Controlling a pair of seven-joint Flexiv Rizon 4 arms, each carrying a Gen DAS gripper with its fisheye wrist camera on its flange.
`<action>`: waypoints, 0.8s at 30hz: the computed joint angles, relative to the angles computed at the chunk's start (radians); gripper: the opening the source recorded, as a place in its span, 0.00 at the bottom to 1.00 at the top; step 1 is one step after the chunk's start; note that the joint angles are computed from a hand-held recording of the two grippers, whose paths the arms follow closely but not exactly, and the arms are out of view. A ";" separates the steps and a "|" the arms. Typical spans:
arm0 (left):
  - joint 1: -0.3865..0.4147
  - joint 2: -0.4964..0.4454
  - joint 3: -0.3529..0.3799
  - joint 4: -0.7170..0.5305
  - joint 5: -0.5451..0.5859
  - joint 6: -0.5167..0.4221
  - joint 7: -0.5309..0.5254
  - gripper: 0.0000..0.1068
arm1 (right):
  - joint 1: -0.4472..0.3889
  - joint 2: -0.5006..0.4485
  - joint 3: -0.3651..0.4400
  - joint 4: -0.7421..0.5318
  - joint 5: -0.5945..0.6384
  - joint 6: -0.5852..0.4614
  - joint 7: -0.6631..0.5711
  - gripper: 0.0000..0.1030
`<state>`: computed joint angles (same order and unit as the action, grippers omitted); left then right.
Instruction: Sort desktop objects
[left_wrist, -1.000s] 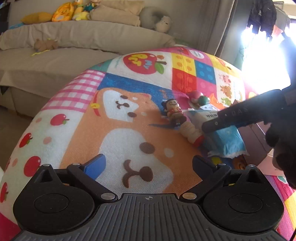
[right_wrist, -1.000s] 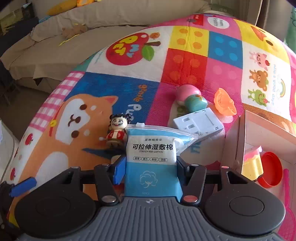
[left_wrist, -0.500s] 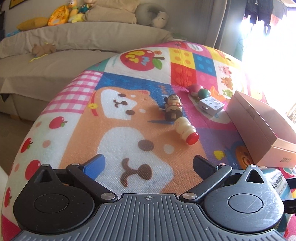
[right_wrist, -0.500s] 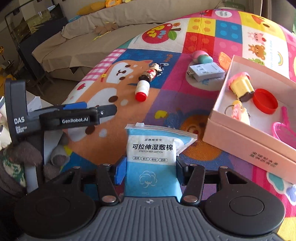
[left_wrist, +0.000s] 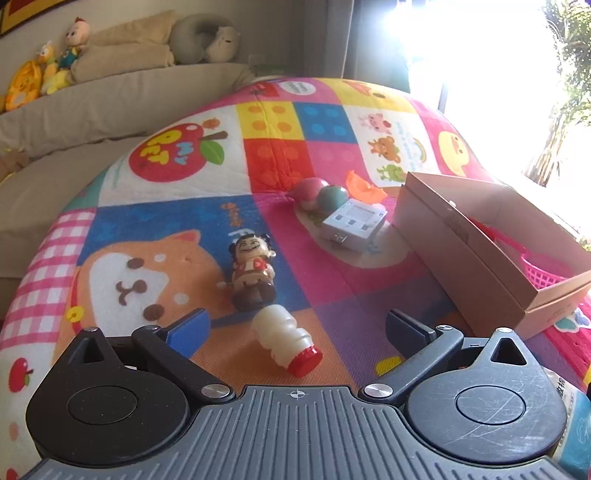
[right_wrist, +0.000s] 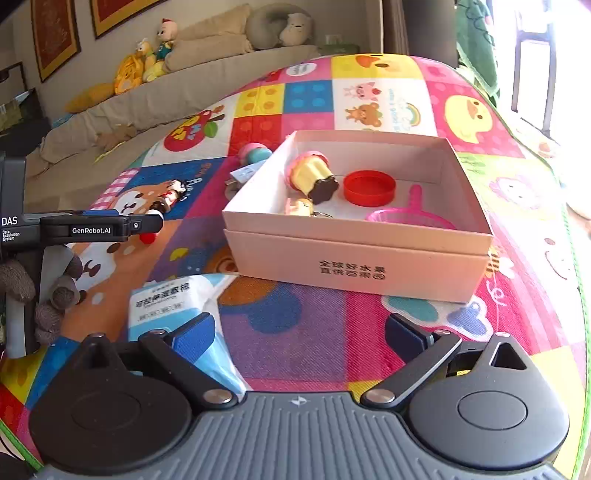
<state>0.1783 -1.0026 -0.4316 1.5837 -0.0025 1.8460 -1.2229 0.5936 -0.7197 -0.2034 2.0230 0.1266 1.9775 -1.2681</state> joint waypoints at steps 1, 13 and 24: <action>0.026 -0.016 -0.038 -0.014 0.017 -0.030 0.017 0.96 | -0.006 -0.006 0.005 0.002 0.008 0.011 0.006 0.97; 0.301 -0.075 -0.391 0.176 0.089 -0.111 0.295 0.96 | 0.060 -0.085 -0.069 -0.037 0.088 0.025 0.054 1.00; 0.147 -0.046 -0.221 0.039 0.006 -0.078 0.216 0.96 | 0.144 -0.101 -0.153 -0.035 0.112 -0.007 0.052 1.00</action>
<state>0.3256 -1.0484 -0.6525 1.6231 0.0031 1.7684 -1.0065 0.7374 -0.8211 -0.3569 1.9884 0.2382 1.9705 -1.2166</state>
